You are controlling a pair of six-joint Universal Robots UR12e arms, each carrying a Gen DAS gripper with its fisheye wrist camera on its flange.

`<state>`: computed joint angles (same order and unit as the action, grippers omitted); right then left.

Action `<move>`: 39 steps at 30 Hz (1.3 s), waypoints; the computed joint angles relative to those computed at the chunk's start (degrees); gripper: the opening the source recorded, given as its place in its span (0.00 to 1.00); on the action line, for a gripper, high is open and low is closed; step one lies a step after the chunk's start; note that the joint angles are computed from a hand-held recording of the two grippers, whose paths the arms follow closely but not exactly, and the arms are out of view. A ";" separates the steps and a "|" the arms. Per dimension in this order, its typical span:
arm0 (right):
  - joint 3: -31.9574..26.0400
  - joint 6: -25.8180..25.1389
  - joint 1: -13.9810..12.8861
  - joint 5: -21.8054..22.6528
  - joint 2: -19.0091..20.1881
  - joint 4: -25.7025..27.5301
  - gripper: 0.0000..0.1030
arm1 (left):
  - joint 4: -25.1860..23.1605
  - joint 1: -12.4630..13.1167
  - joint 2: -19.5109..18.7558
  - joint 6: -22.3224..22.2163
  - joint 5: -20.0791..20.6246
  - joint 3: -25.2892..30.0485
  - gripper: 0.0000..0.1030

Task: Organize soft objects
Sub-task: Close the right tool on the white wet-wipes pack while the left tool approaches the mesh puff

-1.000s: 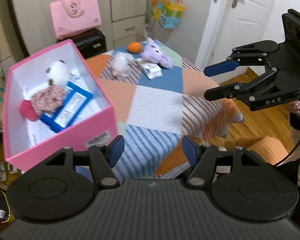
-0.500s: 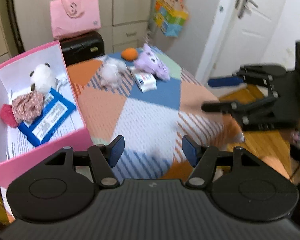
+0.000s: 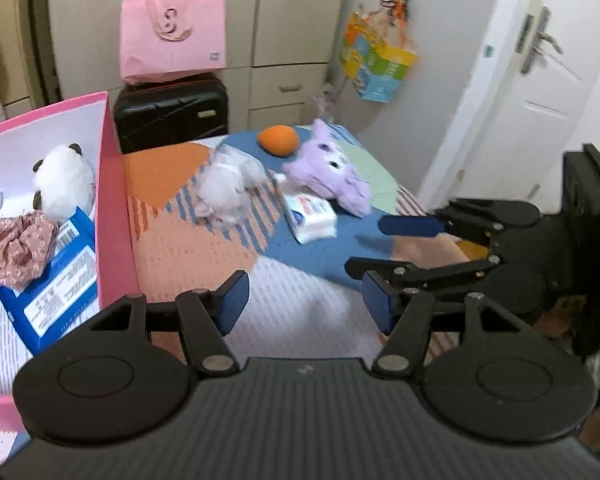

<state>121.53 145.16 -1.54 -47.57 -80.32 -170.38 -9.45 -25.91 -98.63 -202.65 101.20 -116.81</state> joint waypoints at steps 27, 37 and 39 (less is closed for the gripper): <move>-5.76 6.25 4.27 -4.95 7.98 -4.16 0.71 | 2.76 0.31 -14.14 -0.17 19.54 10.32 0.58; -4.55 7.72 4.50 -6.60 8.18 -8.46 0.59 | 1.07 0.35 -13.75 -0.96 17.57 9.96 0.23; -4.36 8.36 4.19 -5.92 8.12 -8.83 0.54 | 1.87 0.24 -13.70 -0.83 17.53 9.66 0.19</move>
